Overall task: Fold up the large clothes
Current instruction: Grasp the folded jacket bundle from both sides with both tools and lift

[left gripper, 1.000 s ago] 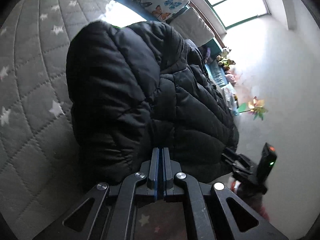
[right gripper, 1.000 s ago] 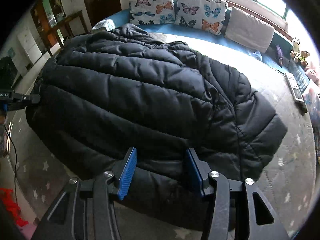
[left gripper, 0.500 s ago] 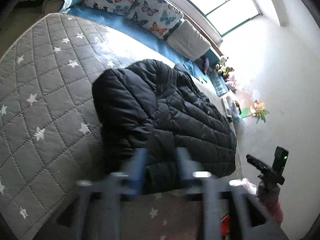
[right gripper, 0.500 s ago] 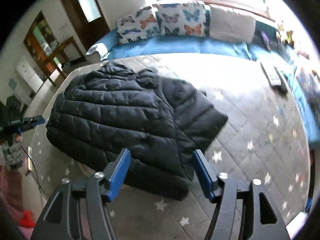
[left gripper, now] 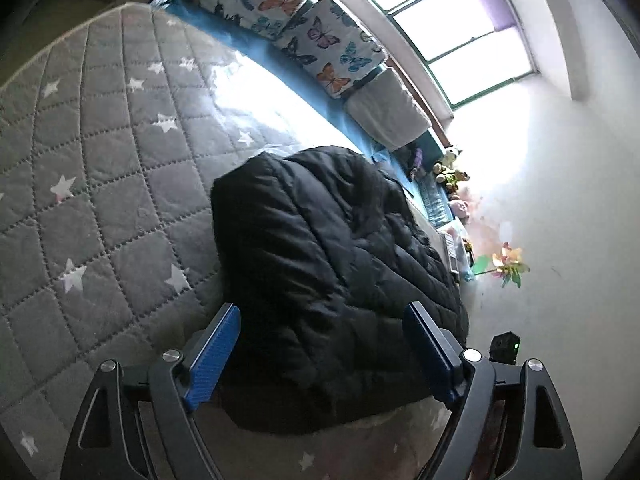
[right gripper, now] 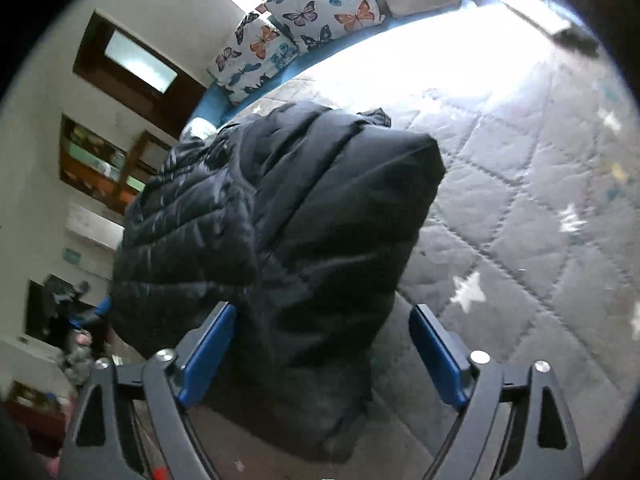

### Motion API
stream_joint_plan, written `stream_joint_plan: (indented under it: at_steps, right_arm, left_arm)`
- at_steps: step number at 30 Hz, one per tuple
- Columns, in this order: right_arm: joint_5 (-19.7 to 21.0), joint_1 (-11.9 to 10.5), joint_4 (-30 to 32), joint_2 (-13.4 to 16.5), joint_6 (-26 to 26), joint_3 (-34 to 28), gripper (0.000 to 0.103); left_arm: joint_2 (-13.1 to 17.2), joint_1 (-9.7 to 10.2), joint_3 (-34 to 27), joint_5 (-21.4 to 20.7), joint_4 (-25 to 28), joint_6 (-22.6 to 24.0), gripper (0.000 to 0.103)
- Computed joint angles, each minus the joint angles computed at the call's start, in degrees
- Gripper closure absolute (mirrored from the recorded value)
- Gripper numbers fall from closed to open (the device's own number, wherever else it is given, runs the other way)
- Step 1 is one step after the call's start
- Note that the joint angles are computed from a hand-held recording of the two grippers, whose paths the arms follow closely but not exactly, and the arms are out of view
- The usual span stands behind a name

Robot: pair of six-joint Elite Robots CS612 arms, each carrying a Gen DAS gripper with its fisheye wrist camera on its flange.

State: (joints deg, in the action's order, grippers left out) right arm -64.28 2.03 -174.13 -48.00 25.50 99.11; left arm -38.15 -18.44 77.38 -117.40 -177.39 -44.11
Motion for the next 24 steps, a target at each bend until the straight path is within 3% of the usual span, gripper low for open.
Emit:
stream_joint_plan:
  at_steps: [5,9,15,24]
  right_arm:
    - [4.20,-0.41,-0.52,2.47,1.93,-2.14,0.000]
    - [4.52,-0.27,1.25,2.67,0.96,-3.35,0.000]
    - [5.41,-0.52,3.46,2.83,0.41,-4.12,0.000]
    - [8.64,-0.48,5.34,3.08,-0.86,-4.62,0.000]
  left_arm:
    - [2.63,0.38,-3.60,-0.02,3.32,-1.34,0.014]
    - [4.66,0.60,-6.38,-0.91,5.75,-1.45,0.014]
    - [7.70,1.07,-9.77,-4.38,4.85,-3.47,0.013]
    - [10.14,0.87,-14.10,-6.68,7.60,-1.51,0.014]
